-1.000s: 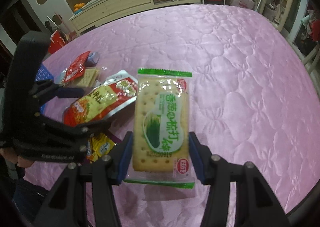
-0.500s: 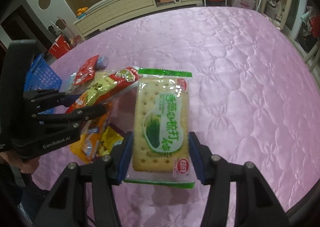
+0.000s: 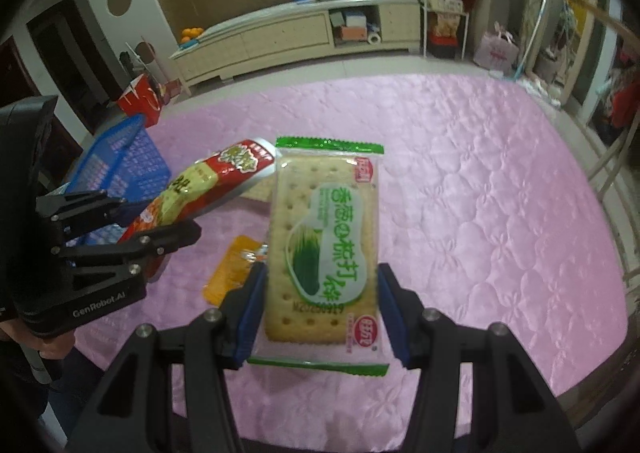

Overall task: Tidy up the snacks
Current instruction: 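Grasp the red sausage pouch with the left gripper while right holds crackers, then carry the red pouch over the basket and release it with the left gripper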

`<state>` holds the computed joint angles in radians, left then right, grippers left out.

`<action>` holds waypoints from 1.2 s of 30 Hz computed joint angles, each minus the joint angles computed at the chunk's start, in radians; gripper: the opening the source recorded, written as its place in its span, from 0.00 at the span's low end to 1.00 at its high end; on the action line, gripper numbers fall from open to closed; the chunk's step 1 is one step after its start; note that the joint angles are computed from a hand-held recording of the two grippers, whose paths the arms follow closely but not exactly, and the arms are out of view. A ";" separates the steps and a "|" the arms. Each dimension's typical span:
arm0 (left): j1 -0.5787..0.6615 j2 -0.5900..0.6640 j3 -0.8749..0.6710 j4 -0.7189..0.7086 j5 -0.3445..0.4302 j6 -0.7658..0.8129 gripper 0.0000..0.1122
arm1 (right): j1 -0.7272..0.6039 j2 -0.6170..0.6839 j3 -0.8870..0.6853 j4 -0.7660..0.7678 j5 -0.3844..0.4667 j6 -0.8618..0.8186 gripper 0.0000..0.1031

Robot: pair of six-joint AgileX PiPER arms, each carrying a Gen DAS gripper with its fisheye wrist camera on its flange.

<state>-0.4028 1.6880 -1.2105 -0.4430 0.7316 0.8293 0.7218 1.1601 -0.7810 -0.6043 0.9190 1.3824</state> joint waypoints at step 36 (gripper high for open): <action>0.663 0.065 -0.208 -0.129 0.202 0.239 0.27 | 0.063 0.762 -0.980 0.165 0.038 -0.458 0.56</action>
